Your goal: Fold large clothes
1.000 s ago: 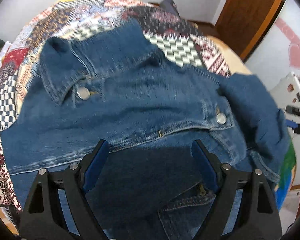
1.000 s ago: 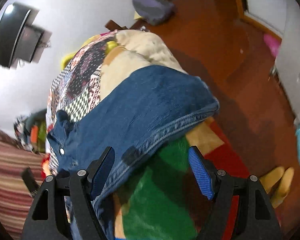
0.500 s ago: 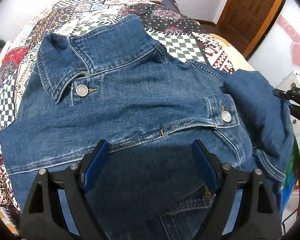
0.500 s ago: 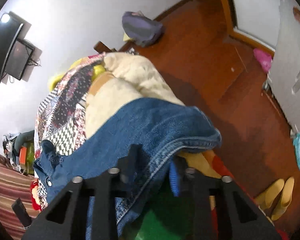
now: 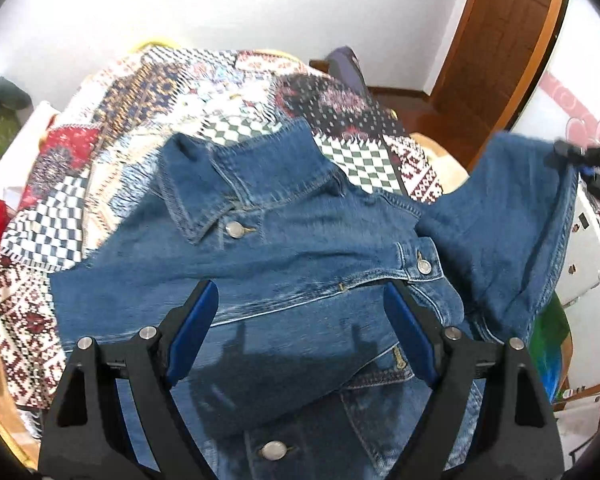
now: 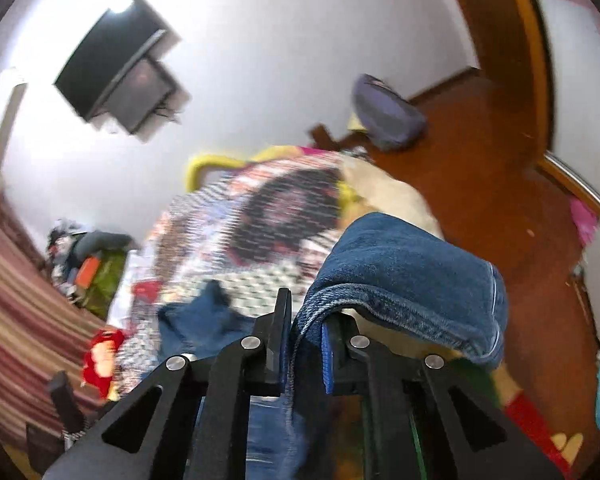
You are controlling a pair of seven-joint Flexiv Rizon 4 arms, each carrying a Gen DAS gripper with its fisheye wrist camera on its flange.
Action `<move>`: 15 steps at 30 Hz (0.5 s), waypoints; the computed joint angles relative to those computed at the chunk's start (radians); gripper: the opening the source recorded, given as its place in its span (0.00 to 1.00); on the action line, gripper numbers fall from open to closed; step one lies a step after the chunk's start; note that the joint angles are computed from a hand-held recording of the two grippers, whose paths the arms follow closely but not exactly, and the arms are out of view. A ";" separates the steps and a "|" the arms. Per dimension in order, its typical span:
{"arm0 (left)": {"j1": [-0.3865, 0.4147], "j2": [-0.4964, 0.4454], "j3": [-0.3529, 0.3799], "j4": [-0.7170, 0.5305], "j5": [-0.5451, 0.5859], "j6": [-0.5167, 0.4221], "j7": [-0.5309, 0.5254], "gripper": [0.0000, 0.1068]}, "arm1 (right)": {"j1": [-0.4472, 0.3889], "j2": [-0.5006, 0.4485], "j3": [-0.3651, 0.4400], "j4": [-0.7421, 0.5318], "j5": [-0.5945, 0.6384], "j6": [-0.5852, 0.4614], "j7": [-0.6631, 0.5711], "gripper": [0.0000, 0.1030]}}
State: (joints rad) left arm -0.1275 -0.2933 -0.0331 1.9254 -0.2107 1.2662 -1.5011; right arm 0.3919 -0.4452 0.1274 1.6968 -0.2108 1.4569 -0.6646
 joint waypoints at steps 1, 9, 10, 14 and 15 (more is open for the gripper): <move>0.005 0.014 -0.001 0.014 -0.006 0.011 0.007 0.79 | 0.002 -0.007 0.013 -0.025 0.000 -0.007 -0.008 0.09; 0.047 0.146 0.005 0.159 -0.085 0.104 0.077 0.79 | 0.077 -0.169 0.141 -0.342 0.022 -0.174 -0.140 0.09; 0.051 0.162 0.011 0.178 -0.092 0.113 0.084 0.79 | 0.093 -0.186 0.146 -0.369 0.030 -0.197 -0.157 0.09; 0.067 0.224 0.038 0.258 -0.120 0.137 0.098 0.79 | 0.157 -0.278 0.183 -0.492 0.072 -0.315 -0.242 0.09; 0.071 0.237 0.044 0.275 -0.130 0.137 0.102 0.79 | 0.170 -0.309 0.205 -0.529 0.091 -0.361 -0.271 0.09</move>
State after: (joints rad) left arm -0.0570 -0.0563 0.0107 2.2006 -0.3403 1.4030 -1.3991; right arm 0.5621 -0.7541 0.3326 1.1679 -0.1196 1.0960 -0.9351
